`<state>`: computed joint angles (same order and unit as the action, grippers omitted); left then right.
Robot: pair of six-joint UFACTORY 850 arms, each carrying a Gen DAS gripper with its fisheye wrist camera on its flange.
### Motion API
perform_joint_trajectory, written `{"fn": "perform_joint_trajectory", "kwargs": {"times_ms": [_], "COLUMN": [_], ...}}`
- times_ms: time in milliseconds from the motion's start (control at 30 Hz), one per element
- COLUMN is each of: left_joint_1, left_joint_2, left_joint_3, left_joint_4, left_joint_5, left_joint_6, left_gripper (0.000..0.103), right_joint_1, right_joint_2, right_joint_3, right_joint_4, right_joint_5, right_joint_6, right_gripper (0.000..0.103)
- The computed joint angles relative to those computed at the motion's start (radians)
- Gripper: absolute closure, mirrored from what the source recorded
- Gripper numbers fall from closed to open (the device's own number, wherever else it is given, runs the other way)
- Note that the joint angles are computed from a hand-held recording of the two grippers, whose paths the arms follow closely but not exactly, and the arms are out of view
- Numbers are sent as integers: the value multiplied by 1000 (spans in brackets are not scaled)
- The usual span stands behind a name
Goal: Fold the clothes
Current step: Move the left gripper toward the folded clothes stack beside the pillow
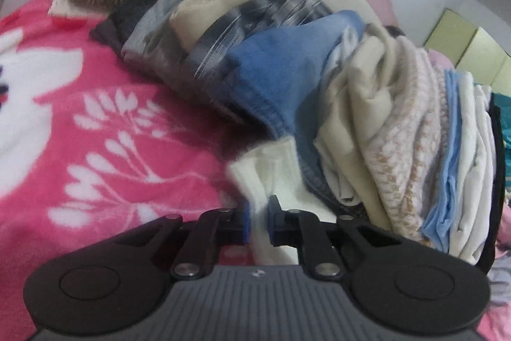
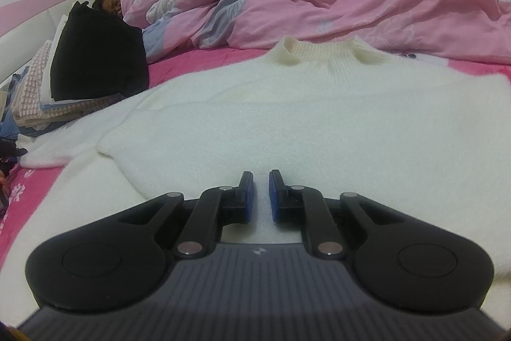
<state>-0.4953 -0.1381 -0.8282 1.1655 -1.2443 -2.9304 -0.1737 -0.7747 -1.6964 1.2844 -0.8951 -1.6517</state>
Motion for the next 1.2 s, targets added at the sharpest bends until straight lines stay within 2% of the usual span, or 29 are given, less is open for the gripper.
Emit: {"fn": "perform_joint_trajectory", "kwargs": {"times_ms": [133, 233, 367, 500, 667, 833, 933, 1000, 1033, 1100, 1133, 1167, 1200], "left_joint_1": [-52, -99, -157, -195, -204, -194, -178, -166, -166, -165, -167, -168, -168], "left_joint_2": [-38, -64, -116, -200, -348, -515, -579, -608, -601, -571, -545, -518, -489], "left_joint_3": [-62, -115, -214, -347, -563, -774, -852, -881, -863, -802, -758, -714, -674], "left_joint_4": [17, 85, 228, 381, 476, 497, 425, 362, 367, 431, 487, 535, 579], "left_joint_5": [-123, -184, -184, -98, 59, 231, 370, 461, 499, 561, 569, 570, 575], "left_joint_6": [100, 171, 283, 377, 452, 552, 668, 749, 740, 665, 602, 546, 498], "left_gripper": [93, 93, 94, 94, 94, 93, 91, 82, 73, 62, 53, 48, 48], "right_joint_1": [-1, 0, -1, -3, -8, -12, -13, -15, -16, -17, -18, -19, -21], "right_joint_2": [0, -1, -3, -5, -15, -20, -27, -32, -35, -40, -43, -46, -51], "right_joint_3": [0, -1, -2, -4, -17, -26, -36, -44, -48, -54, -59, -64, -70], "right_joint_4": [1, 1, 2, 5, 0, -2, -6, -9, -10, -12, -13, -15, -16], "right_joint_5": [-2, -1, -6, -12, -36, -51, -61, -68, -73, -81, -87, -92, -99], "right_joint_6": [-1, 0, 3, 6, 29, 44, 57, 68, 74, 85, 93, 101, 111], "right_gripper": [93, 93, 93, 93, 92, 92, 92, 92, 92, 92, 92, 92, 92]}}
